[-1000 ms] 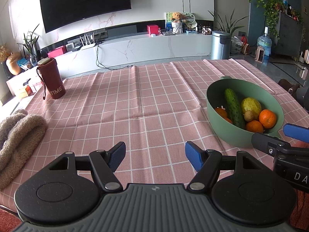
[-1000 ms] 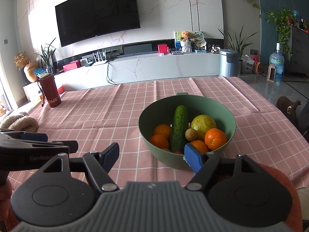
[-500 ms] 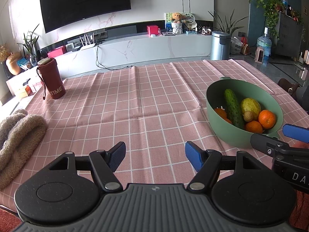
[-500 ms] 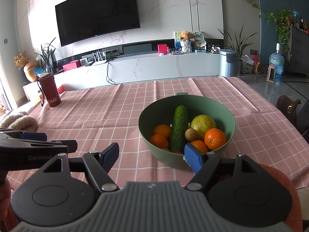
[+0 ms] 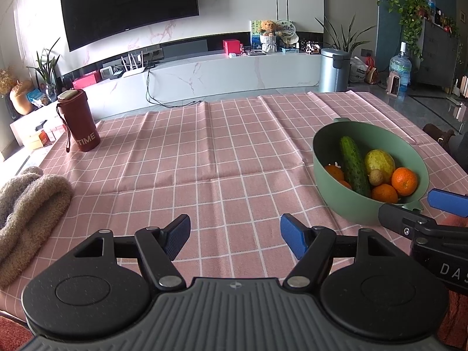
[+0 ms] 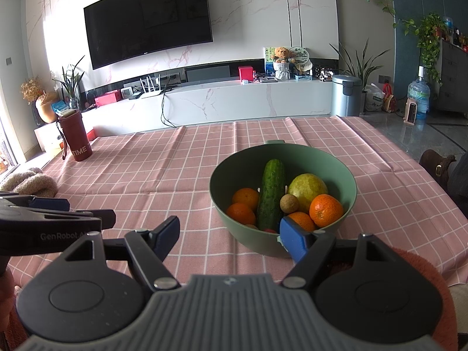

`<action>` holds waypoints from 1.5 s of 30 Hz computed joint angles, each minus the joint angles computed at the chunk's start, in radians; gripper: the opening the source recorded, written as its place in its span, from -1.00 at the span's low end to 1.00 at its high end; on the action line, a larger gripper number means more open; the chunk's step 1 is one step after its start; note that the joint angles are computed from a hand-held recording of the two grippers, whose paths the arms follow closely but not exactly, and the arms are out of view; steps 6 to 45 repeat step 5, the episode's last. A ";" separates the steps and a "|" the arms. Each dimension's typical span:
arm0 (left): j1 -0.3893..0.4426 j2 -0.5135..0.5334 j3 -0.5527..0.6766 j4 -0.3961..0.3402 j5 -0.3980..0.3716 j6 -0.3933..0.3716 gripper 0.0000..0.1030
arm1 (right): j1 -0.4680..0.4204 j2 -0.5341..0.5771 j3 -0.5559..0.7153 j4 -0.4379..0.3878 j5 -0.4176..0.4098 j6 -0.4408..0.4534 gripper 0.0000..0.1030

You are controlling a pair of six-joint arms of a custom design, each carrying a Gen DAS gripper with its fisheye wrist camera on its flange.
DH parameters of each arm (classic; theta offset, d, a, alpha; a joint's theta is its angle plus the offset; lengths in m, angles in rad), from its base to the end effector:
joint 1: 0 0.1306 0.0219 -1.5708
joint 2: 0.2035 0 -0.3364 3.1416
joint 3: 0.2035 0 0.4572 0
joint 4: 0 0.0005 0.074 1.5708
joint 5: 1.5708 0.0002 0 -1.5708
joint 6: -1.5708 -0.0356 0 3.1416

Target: Organize fruits

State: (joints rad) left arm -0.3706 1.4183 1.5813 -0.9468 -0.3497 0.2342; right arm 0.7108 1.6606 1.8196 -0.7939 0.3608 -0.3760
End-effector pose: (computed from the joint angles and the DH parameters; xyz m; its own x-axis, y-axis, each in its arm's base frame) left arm 0.5319 -0.1941 0.4648 -0.6666 0.0251 -0.7450 -0.0417 0.9966 0.0709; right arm 0.5063 0.4187 0.4612 -0.5631 -0.0315 -0.8258 -0.2024 0.9741 0.1009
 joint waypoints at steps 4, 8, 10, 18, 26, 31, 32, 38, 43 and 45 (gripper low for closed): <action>0.002 -0.008 -0.007 0.010 0.004 0.002 0.61 | 0.000 0.000 0.000 -0.001 0.000 0.000 0.41; 0.002 -0.009 -0.008 0.012 0.004 0.002 0.61 | 0.001 0.001 0.001 0.000 0.001 0.000 0.41; 0.002 -0.009 -0.008 0.012 0.004 0.002 0.61 | 0.001 0.001 0.001 0.000 0.001 0.000 0.41; 0.002 -0.009 -0.008 0.012 0.004 0.002 0.61 | 0.001 0.001 0.001 0.000 0.001 0.000 0.41; 0.002 -0.009 -0.008 0.012 0.004 0.002 0.61 | 0.001 0.001 0.001 0.000 0.001 0.000 0.41; 0.002 -0.009 -0.008 0.012 0.004 0.002 0.61 | 0.001 0.001 0.001 0.000 0.001 0.000 0.41; 0.002 -0.009 -0.008 0.012 0.004 0.002 0.61 | 0.001 0.001 0.001 0.000 0.001 0.000 0.41; 0.002 -0.009 -0.008 0.012 0.004 0.002 0.61 | 0.001 0.001 0.001 0.000 0.001 0.000 0.41; 0.002 -0.009 -0.008 0.012 0.004 0.002 0.61 | 0.001 0.001 0.001 0.000 0.001 0.000 0.41; 0.002 -0.009 -0.008 0.012 0.004 0.002 0.61 | 0.001 0.001 0.001 0.000 0.001 0.000 0.41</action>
